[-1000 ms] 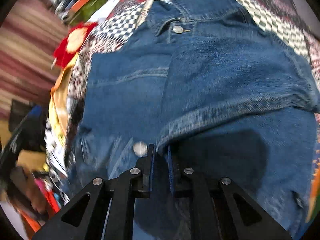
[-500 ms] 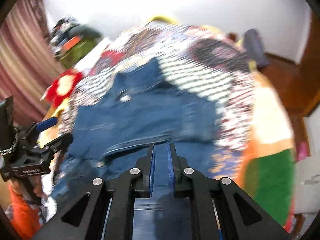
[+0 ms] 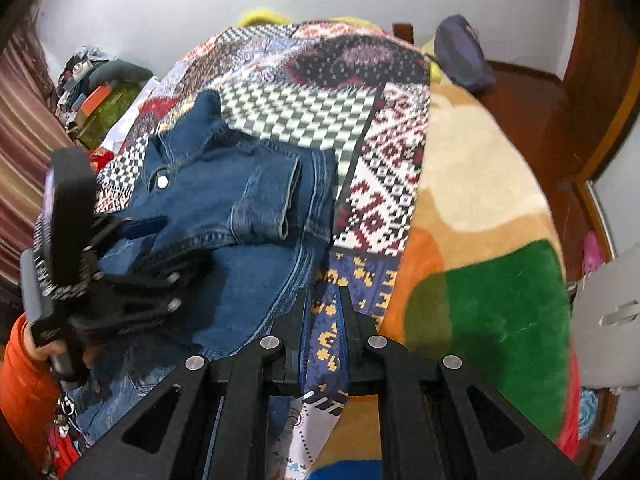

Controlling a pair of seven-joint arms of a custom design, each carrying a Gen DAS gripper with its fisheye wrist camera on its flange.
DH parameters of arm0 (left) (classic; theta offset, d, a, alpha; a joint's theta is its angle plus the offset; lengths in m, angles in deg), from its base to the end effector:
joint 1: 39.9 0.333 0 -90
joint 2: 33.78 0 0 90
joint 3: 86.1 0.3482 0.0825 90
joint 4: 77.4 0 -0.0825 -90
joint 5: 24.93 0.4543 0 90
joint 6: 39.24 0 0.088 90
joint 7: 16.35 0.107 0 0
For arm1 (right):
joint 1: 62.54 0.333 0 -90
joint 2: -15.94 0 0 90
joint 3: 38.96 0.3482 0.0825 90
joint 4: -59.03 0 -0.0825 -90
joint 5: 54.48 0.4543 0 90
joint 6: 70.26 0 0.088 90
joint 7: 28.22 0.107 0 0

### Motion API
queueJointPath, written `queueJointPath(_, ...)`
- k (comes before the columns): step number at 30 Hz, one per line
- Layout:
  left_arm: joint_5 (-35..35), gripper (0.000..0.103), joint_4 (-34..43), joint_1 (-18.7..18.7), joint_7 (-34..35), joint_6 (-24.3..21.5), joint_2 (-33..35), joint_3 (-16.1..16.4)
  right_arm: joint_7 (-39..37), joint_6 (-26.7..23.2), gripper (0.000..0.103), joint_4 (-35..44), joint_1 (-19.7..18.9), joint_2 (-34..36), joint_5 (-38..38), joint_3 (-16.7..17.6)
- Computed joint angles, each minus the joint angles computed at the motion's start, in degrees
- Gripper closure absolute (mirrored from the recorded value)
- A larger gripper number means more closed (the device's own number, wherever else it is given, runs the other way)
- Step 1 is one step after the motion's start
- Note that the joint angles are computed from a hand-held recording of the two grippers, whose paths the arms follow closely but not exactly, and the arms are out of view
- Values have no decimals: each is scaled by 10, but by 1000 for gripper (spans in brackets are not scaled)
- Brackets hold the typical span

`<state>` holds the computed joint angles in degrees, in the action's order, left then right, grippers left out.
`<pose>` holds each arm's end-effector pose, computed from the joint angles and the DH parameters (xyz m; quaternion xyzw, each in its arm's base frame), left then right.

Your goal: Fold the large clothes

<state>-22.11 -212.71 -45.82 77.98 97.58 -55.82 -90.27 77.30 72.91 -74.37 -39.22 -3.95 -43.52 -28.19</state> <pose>0.5110 -0.0929 0.5196 -0.5882 0.7820 -0.1279 0.1616 0.4435 0.3067 0.5300 -0.7501 0.6091 -0.0477 0.2532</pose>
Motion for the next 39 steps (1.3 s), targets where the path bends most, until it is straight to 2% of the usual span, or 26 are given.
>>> queueJointPath(1, -13, 52, -1, -2, 4, 4, -1, 7, -7, 1, 95, 2, 4, 6, 7, -3)
queueJointPath(2, -33, 59, 2, -7, 18, -3, -3, 18, -12, 2, 95, 5, 6, 11, 10, -3)
queueJointPath(3, -51, 75, 3, -10, 29, -5, -7, 26, -16, 2, 95, 7, 7, 16, 11, -3)
queueJointPath(4, -61, 84, 1, -8, 33, 4, -16, 30, -19, 3, 95, 11, 8, 22, 12, -4)
queueJointPath(10, -60, 90, -13, 23, 19, 52, -86, 50, -30, 12, 95, 41, 15, 56, 9, 1)
queueJointPath(12, -43, 90, -23, 43, 3, 68, -109, 52, -27, 20, 95, 48, 15, 65, -6, 7)
queueJointPath(17, -16, 90, -67, 89, -44, 64, -163, 72, -14, -12, 95, 72, 19, 105, -63, 16)
queueJointPath(21, -1, 90, -115, 128, -76, 32, -198, 90, -9, 4, 95, 56, 24, 102, -102, 18)
queueJointPath(23, -17, 90, -138, 132, -75, 7, -210, 116, 26, -21, 95, 59, 18, 101, -146, 25)
queueJointPath(26, -55, 90, -171, 134, -60, -29, -222, 150, 19, -12, 94, 46, 25, 92, -116, 13)
queueJointPath(29, -55, 88, -195, 154, -60, -43, -232, 142, 16, -10, 94, 39, 25, 88, -78, 4)
queueJointPath(30, -69, 87, -202, 152, -53, -42, -238, 152, 17, -11, 94, 39, 25, 88, -73, 4)
queueJointPath(32, -90, 78, -207, 155, -50, -40, -246, 163, 25, -15, 94, 40, 23, 87, -71, 6)
queueJointPath(34, -105, 59, -203, 162, -51, -43, -243, 169, 38, -23, 94, 44, 20, 89, -82, 10)
queueJointPath(36, -135, 50, -200, 157, -40, -46, -237, 189, 45, -29, 94, 48, 20, 91, -94, 13)
queueJointPath(39, -187, 47, -191, 152, -24, -48, -216, 213, 60, -35, 94, 49, 20, 90, -117, 18)
